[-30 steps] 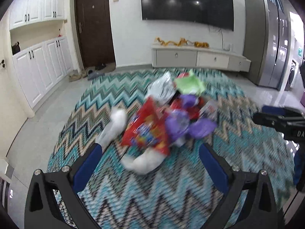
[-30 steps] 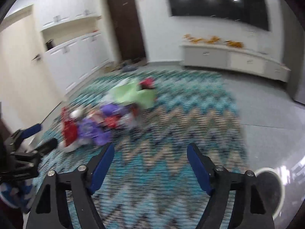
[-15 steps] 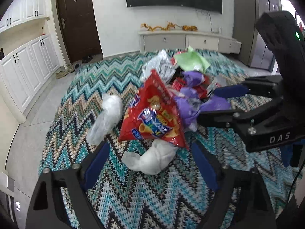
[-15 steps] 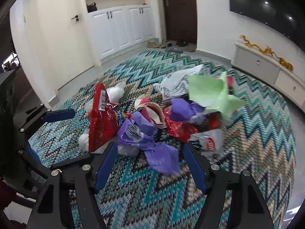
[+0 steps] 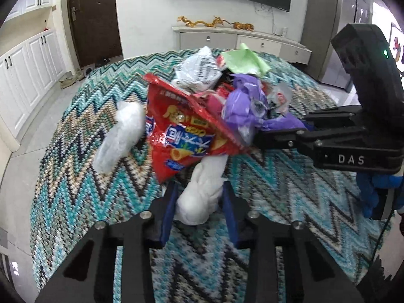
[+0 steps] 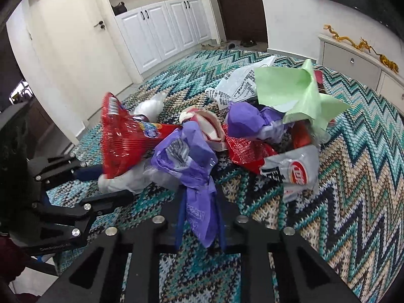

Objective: Collect trash
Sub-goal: 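Grasp the white plastic bag with left tool while right tool grasps purple bag, then carry both bags to the round bin and open both tools to drop them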

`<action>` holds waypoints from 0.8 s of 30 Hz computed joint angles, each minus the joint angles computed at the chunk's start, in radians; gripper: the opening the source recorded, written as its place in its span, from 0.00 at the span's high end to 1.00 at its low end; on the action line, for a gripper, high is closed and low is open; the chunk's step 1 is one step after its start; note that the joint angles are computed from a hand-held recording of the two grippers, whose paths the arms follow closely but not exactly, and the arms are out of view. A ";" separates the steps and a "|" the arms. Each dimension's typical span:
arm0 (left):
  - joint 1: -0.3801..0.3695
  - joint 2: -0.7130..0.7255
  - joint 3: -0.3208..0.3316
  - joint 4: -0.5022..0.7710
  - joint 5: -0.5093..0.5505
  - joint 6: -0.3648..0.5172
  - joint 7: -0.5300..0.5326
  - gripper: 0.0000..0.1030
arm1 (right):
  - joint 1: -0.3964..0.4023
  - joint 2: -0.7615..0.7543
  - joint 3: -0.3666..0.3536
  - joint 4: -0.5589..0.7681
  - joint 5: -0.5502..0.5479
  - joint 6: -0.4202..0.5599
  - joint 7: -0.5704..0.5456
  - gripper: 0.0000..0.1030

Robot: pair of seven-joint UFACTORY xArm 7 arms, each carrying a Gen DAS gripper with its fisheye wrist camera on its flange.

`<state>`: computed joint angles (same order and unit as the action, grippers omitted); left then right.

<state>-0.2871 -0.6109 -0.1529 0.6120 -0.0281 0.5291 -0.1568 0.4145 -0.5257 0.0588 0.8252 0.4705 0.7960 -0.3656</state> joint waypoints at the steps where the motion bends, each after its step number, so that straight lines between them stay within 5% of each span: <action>1: -0.013 -0.008 0.004 -0.005 -0.012 0.002 0.003 0.73 | 0.002 -0.014 -0.006 -0.008 0.008 0.000 -0.003 0.84; 13: -0.112 -0.036 -0.014 0.021 -0.089 0.001 0.021 0.75 | -0.048 -0.284 -0.095 -0.126 0.029 0.045 0.027 0.85; 24: -0.190 0.259 -0.085 0.315 -0.085 -0.071 0.047 0.75 | -0.383 -0.527 -0.263 -0.172 -0.181 0.145 0.157 0.85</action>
<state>-0.4767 -0.3520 -0.2381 0.9270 -0.1135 0.4583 -0.1093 0.0313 -1.0527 -0.2041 0.6536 0.2892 0.9405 -0.2090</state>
